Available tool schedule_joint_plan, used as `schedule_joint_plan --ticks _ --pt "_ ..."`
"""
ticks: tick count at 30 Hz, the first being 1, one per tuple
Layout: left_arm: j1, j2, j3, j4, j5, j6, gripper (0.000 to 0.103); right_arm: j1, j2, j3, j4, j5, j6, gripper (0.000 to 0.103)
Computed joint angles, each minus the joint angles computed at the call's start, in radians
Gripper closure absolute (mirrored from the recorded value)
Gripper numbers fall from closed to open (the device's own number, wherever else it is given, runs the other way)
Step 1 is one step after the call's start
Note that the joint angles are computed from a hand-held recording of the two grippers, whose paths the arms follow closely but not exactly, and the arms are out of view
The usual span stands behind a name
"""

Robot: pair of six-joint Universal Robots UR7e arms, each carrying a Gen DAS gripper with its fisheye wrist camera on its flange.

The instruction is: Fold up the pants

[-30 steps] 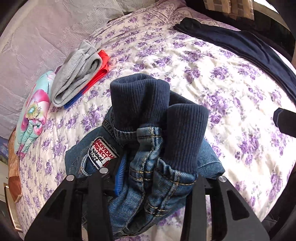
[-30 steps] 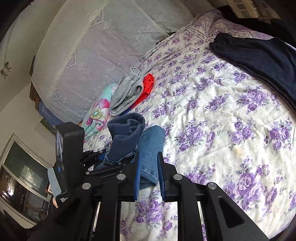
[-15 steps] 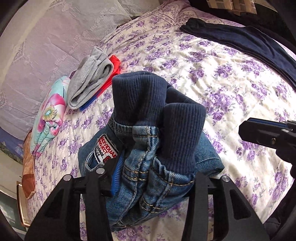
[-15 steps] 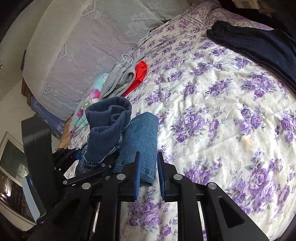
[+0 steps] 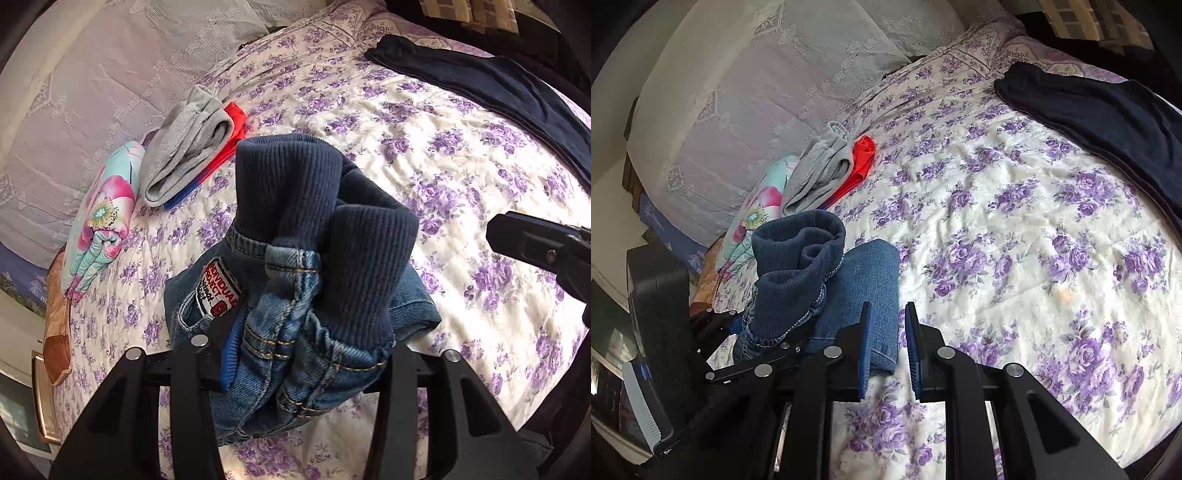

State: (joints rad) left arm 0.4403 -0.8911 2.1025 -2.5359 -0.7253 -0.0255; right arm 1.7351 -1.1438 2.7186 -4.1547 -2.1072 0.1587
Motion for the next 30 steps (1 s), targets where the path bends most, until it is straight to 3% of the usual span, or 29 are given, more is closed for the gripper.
schedule_joint_plan --ticks 6,11,14,18,22,24,27,30 --pt "0.060 0.021 -0.116 0.161 -0.087 -0.032 0.055 0.015 -0.007 0.011 -0.022 -0.023 0.008 0.084" --pt "0.057 0.004 -0.055 0.064 -0.080 0.014 0.053 0.012 -0.007 0.015 -0.032 -0.004 -0.003 0.084" --pt "0.076 -0.045 -0.036 -0.034 -0.151 0.070 0.053 0.006 0.004 0.018 -0.046 0.015 -0.007 0.084" --pt "0.103 -0.054 -0.068 -0.010 -0.207 0.057 0.053 0.020 0.016 0.016 -0.060 0.009 -0.004 0.084" --pt "0.061 -0.053 -0.031 -0.016 -0.147 0.065 0.053 0.051 0.008 0.005 -0.054 -0.013 -0.009 0.084" --pt "0.080 -0.055 -0.035 -0.011 -0.181 0.090 0.053 0.033 -0.027 0.005 -0.018 0.079 -0.038 0.071" --pt "0.108 -0.069 -0.018 -0.078 -0.227 0.149 0.051 -0.034 -0.107 0.004 0.105 0.310 -0.081 0.068" --pt "0.117 -0.076 -0.005 -0.117 -0.251 0.192 0.050 -0.066 -0.160 -0.030 0.257 0.442 -0.113 0.060"
